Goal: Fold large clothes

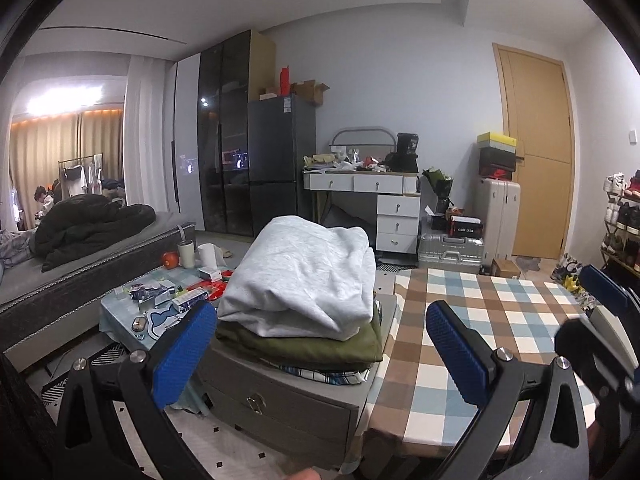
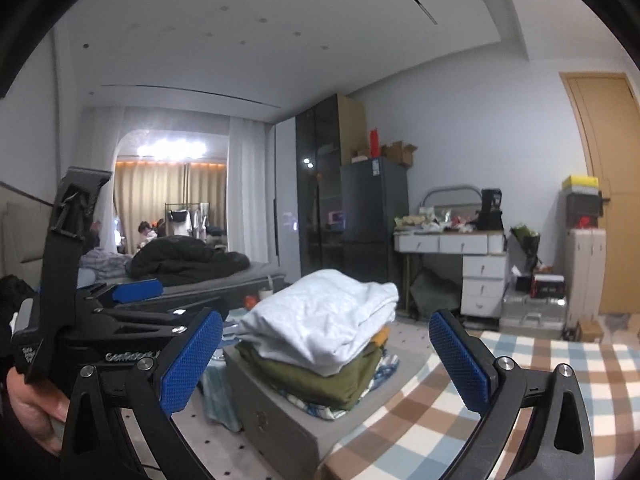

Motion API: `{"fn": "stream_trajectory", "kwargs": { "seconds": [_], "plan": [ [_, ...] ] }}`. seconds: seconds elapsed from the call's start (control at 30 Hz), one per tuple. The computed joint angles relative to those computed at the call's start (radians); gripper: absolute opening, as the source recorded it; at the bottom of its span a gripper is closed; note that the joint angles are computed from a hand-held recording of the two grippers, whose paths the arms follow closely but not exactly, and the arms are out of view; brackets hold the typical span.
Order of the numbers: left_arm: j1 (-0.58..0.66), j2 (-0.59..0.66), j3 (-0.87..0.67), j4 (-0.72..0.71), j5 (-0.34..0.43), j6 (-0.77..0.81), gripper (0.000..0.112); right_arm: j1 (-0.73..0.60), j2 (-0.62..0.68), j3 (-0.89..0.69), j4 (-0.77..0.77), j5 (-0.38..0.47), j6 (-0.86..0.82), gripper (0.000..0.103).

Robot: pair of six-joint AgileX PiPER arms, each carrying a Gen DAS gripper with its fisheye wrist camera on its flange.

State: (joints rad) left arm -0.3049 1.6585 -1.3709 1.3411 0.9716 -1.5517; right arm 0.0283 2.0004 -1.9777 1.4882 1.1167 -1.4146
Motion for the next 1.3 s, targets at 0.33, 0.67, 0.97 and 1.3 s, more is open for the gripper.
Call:
{"fn": "stream_trajectory", "kwargs": {
  "seconds": [0.33,0.67,0.97,1.3],
  "plan": [
    [0.004,0.004,0.032,-0.005,-0.003,-0.027,0.102,-0.003,0.019,-0.015,-0.014,-0.001,0.053,0.103],
    [-0.024,0.014,0.010,-0.022,0.014,0.010,0.102,-0.018,0.006,0.012,0.000,-0.003,0.052,0.103],
    [-0.029,0.011,-0.003,-0.040,0.010,0.035,0.102,-0.023,0.005,0.010,0.004,0.002,0.068,0.103],
    [-0.014,0.018,-0.020,-0.061,-0.015,0.063,0.102,-0.021,-0.003,0.017,0.000,-0.009,0.076,0.103]
  ]
}}
